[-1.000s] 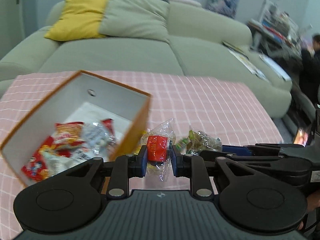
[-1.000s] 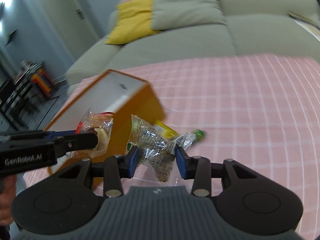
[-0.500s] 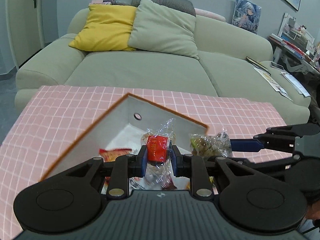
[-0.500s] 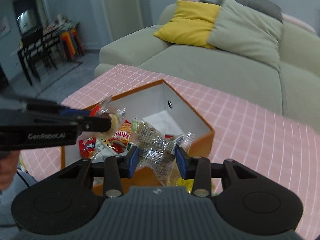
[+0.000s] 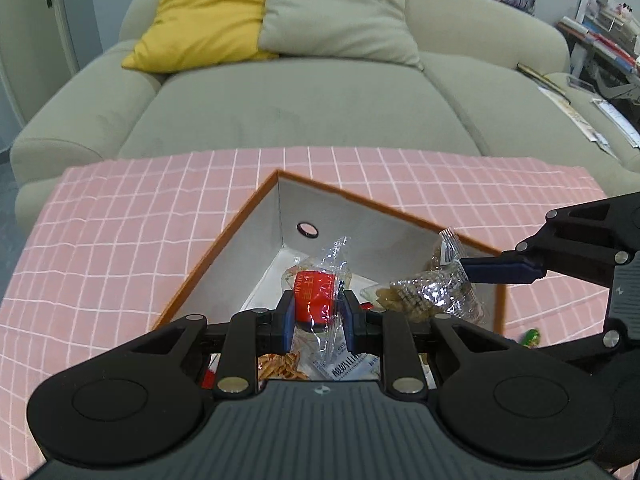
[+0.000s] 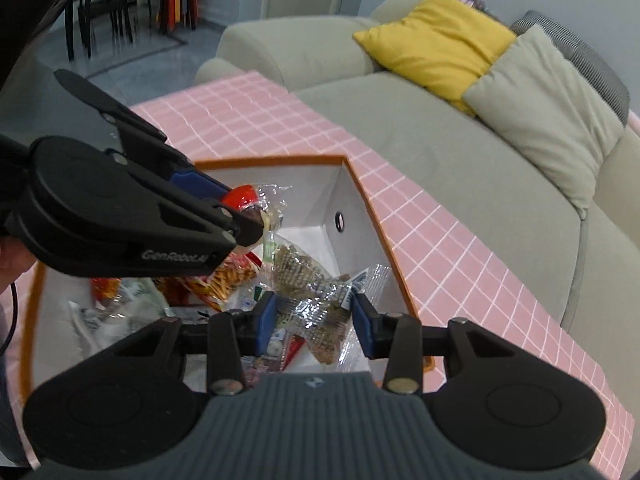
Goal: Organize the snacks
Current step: 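Carry both clear bags into the orange box and release them, then withdraw both open tools from the box toward the yellow packet and green sausage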
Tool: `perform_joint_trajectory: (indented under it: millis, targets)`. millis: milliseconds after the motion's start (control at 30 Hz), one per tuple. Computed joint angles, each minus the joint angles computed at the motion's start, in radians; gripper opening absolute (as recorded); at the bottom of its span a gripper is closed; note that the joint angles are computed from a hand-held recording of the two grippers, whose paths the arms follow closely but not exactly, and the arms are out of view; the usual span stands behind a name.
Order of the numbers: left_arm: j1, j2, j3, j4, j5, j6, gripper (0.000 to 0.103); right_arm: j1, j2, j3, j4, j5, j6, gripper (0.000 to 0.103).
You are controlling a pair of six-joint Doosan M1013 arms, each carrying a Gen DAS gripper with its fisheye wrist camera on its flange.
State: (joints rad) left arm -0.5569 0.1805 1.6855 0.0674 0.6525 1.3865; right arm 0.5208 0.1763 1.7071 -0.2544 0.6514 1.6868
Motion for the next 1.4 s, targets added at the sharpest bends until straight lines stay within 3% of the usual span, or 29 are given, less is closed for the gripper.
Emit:
perform_joint_trajectory:
  millis: [233,700,767,867,1033,1233,1400]
  targets:
    - [0.007,0.061,-0.039,-0.008,0.07,0.009,0.026,-0.003,0.057,-0.028,-0.01,0.053,-0.025,0.039]
    - [0.023,0.096,-0.049,-0.07,0.101,0.026,0.032,-0.014,0.11,-0.051,0.005,0.106,-0.01,0.042]
    - [0.024,0.095,-0.052,-0.07,0.108,0.018,0.035,-0.018,0.113,-0.057,0.016,0.108,-0.015,0.045]
    - [0.026,0.093,-0.055,-0.076,0.118,0.012,0.042,-0.022,0.11,-0.061,0.028,0.108,-0.013,0.057]
    - [0.029,0.071,-0.043,-0.082,0.099,-0.004,0.059,-0.02,0.099,-0.063,0.021,0.102,0.016,0.067]
    - [0.021,0.029,-0.026,-0.061,0.06,-0.034,0.064,-0.006,0.058,-0.045,0.0,0.088,0.041,0.076]
    - [0.001,-0.024,0.006,0.003,0.001,-0.094,0.065,0.0,0.007,-0.011,-0.007,0.057,0.059,0.078]
